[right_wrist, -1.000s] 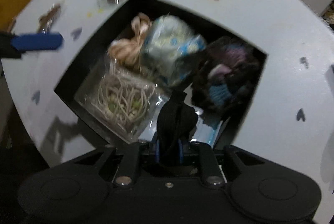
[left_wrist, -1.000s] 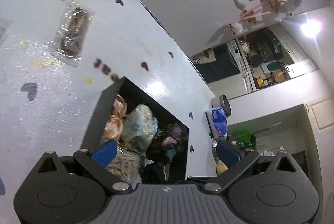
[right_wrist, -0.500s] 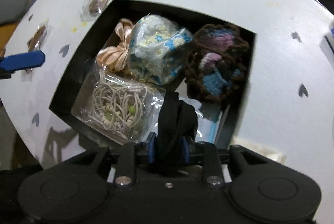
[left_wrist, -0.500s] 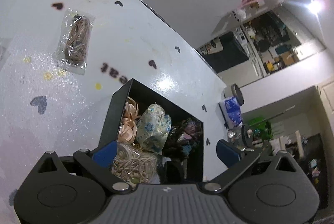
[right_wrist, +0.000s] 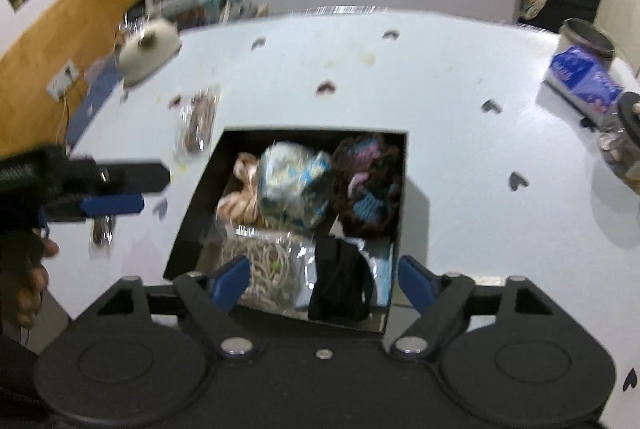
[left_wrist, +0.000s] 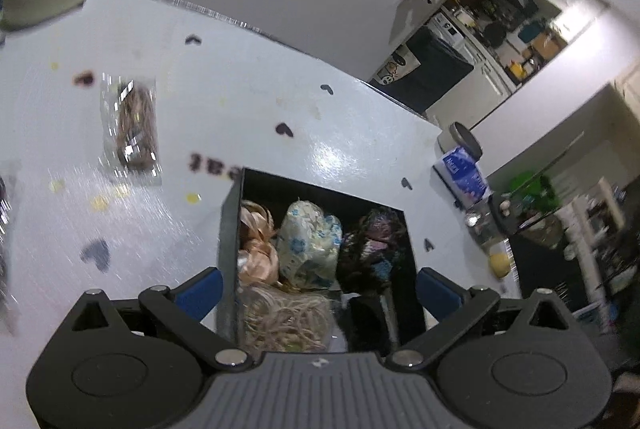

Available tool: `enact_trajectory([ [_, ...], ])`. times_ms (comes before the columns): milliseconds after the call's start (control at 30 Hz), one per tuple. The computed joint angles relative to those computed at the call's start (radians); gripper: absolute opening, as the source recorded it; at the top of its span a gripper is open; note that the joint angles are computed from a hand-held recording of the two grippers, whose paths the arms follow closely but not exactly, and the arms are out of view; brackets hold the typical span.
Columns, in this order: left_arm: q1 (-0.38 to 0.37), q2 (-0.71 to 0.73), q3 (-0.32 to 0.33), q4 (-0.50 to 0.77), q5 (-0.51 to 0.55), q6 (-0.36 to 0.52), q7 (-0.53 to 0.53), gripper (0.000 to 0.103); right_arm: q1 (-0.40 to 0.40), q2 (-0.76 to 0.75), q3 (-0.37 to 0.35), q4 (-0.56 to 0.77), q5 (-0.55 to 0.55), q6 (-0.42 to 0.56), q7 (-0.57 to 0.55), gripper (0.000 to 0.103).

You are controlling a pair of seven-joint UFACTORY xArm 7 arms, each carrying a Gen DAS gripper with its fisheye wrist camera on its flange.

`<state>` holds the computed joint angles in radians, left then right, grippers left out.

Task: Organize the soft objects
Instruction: 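Withdraw both tools from the box toward the clear cord bags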

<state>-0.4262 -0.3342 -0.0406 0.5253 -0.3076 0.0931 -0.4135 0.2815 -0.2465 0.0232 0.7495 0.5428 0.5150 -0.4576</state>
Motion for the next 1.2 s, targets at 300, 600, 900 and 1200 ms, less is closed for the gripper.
enact_trajectory([
  [300,0.218,-0.053,-0.208,-0.006,0.298,0.059,-0.149,0.103,0.076,-0.108,-0.052,-0.139,0.132,-0.249,-0.031,0.099],
  [600,0.332,-0.108,-0.303,-0.039,0.491,0.043,-0.301,0.103,0.191,-0.151,-0.12,-0.231,0.105,-0.459,0.002,0.103],
  [900,0.31,-0.144,-0.237,-0.08,0.506,0.029,-0.283,0.103,0.142,-0.14,-0.045,-0.278,-0.027,-0.575,0.138,0.103],
  [1200,0.254,-0.179,-0.101,-0.121,0.428,0.017,-0.115,0.103,-0.082,-0.127,0.213,-0.274,-0.161,-0.592,0.355,0.103],
])
